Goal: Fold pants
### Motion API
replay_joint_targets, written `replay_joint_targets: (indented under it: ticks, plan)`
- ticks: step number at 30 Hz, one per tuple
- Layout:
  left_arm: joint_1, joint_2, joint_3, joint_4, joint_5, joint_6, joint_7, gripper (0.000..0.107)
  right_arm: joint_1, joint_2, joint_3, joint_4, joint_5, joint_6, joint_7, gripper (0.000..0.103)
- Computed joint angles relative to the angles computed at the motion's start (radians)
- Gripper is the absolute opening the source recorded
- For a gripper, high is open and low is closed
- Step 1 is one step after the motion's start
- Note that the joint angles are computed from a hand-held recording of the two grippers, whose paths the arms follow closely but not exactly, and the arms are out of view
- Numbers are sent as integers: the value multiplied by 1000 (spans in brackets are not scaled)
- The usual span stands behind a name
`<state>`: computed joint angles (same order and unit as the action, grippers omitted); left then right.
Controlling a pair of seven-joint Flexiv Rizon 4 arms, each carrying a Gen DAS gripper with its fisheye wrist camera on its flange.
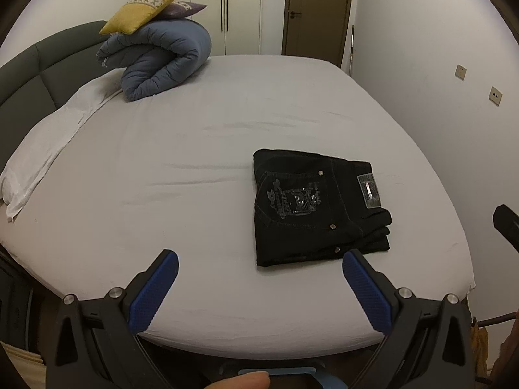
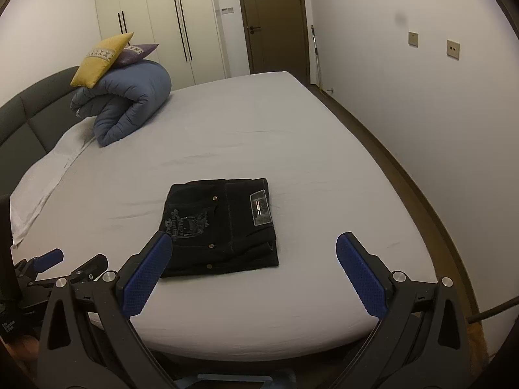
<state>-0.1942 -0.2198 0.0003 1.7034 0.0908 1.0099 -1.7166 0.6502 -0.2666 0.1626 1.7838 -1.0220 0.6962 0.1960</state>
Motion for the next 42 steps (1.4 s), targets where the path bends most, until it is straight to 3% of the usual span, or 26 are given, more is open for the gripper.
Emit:
replay_joint_targets:
  ticks: [19,42]
  plan:
    - [0,-19,6,-23,21,-39,-17,103,15,-58,-19,-69,71,17,-118,103]
    - [-5,-20,8,-20,35,-39,-36,103,34,-82,-34,-91,87,24,-130,103]
